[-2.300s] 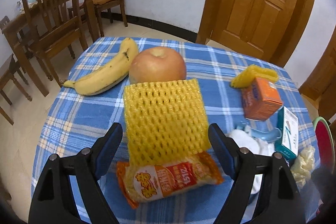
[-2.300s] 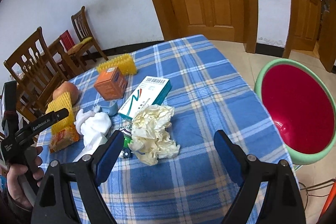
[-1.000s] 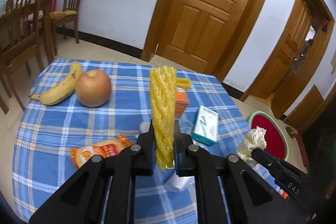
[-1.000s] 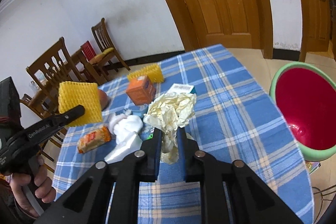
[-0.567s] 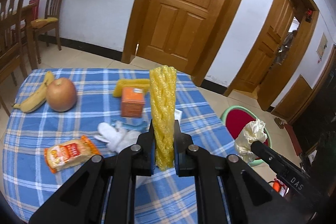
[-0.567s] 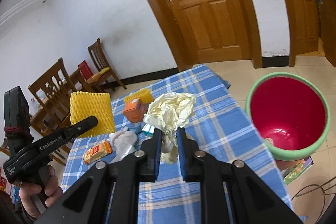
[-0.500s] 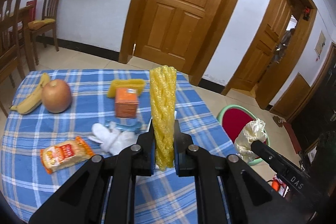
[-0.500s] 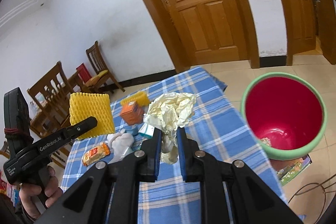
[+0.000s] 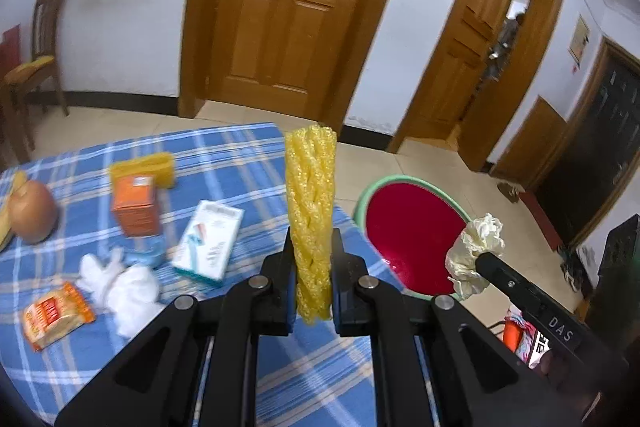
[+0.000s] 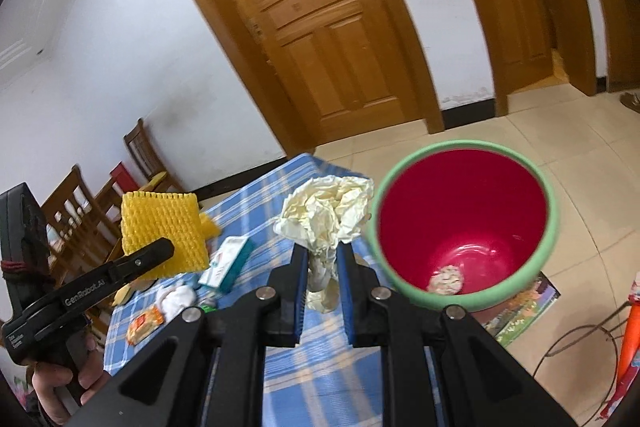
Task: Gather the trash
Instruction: 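Carry the net and tissue over the red bucket and open both tools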
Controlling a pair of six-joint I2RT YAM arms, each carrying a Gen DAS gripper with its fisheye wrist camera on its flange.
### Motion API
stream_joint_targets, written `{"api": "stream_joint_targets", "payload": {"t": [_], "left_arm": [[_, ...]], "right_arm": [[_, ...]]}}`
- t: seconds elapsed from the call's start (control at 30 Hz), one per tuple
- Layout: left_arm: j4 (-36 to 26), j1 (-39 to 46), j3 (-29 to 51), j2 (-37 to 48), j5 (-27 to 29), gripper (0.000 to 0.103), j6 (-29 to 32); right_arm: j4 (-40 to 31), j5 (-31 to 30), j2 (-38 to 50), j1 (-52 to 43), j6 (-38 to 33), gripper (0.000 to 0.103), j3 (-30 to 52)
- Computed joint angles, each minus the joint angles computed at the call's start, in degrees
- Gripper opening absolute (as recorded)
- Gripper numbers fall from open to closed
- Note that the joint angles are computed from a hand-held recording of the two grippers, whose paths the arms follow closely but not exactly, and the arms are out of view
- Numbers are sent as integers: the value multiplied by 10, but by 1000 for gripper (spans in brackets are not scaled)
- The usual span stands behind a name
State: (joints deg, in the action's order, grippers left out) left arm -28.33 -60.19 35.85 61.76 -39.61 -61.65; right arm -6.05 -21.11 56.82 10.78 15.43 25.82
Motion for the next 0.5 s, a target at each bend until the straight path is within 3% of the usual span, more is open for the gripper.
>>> {"api": "stream_joint_targets", "payload": {"t": [0.23, 0.5], "left_arm": [[101, 37, 55, 129, 60, 12, 81], [161, 60, 120, 248, 116, 12, 133]], "right_arm": [[21, -49, 53, -99, -33, 17, 0], [54, -71, 143, -170, -58, 17, 16]]}}
